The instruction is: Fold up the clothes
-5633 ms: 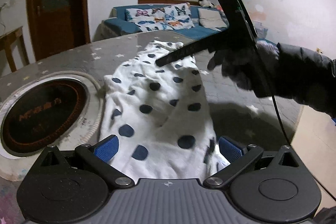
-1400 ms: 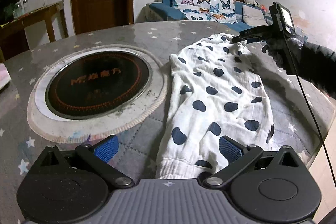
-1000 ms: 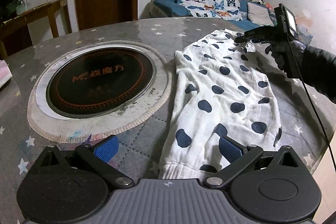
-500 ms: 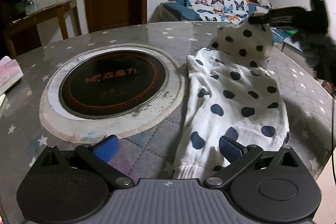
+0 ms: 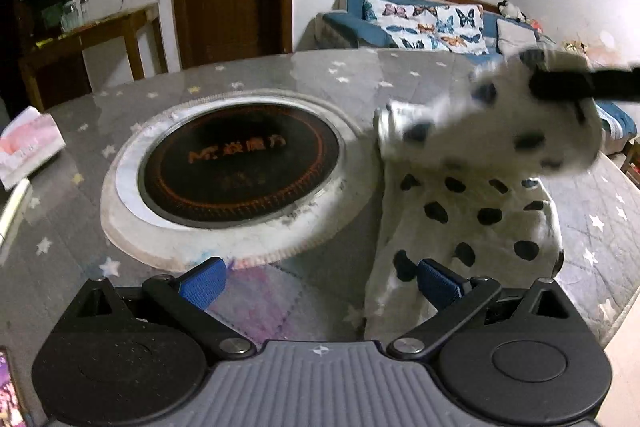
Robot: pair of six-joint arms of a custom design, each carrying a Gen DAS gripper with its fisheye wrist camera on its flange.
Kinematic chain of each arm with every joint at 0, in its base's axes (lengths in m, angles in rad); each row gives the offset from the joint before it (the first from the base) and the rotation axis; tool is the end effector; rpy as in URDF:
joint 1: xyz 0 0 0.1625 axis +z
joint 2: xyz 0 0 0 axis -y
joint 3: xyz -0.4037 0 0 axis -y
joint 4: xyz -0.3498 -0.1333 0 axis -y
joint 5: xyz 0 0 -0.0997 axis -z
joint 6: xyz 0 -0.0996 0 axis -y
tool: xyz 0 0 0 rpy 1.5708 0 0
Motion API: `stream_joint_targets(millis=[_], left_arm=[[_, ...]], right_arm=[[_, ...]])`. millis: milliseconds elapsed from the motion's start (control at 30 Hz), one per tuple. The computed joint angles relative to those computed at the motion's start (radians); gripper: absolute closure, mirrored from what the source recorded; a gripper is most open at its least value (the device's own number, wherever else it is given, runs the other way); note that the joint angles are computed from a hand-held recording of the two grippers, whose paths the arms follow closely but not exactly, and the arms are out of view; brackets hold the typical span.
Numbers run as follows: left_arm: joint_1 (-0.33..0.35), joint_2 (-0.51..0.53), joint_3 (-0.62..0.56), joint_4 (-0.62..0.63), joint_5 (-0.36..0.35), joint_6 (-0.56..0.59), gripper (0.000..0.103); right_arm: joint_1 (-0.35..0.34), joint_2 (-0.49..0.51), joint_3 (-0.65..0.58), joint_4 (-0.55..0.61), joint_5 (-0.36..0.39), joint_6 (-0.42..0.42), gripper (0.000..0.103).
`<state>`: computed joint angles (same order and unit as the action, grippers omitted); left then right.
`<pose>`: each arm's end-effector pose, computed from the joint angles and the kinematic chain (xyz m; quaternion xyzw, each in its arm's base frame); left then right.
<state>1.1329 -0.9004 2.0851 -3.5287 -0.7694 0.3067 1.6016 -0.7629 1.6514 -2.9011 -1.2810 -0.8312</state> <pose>-0.0275 -0.5418 0.1748 0.1732 0.8479 -0.3701 0.3377 0.1815 -0.6380 0.1263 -0.4321 0.8640 -0.2546 0.0453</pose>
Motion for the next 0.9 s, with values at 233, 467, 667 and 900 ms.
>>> stream_joint_targets(millis=[233,467,667,900], left_arm=[[-0.003,-0.019,0.014,-0.086,0.037,0.034,0.0],[-0.001,-0.03,0.01,-0.144,0.026,0.054,0.0],[-0.014,-0.03,0.011,-0.168,-0.024,0.074,0.0],[-0.025,-0.019,-0.002,-0.206,-0.047,0.112,0.0]], right_arm=[[0.015,-0.035,0.135,-0.002,-0.023,-0.139,0.092],[0.012,-0.04,0.238,-0.039,-0.077,-0.234,0.08],[0.004,-0.052,0.263,0.035,-0.031,-0.207,0.062],[-0.006,-0.07,0.269,-0.042,0.019,-0.146,0.056]])
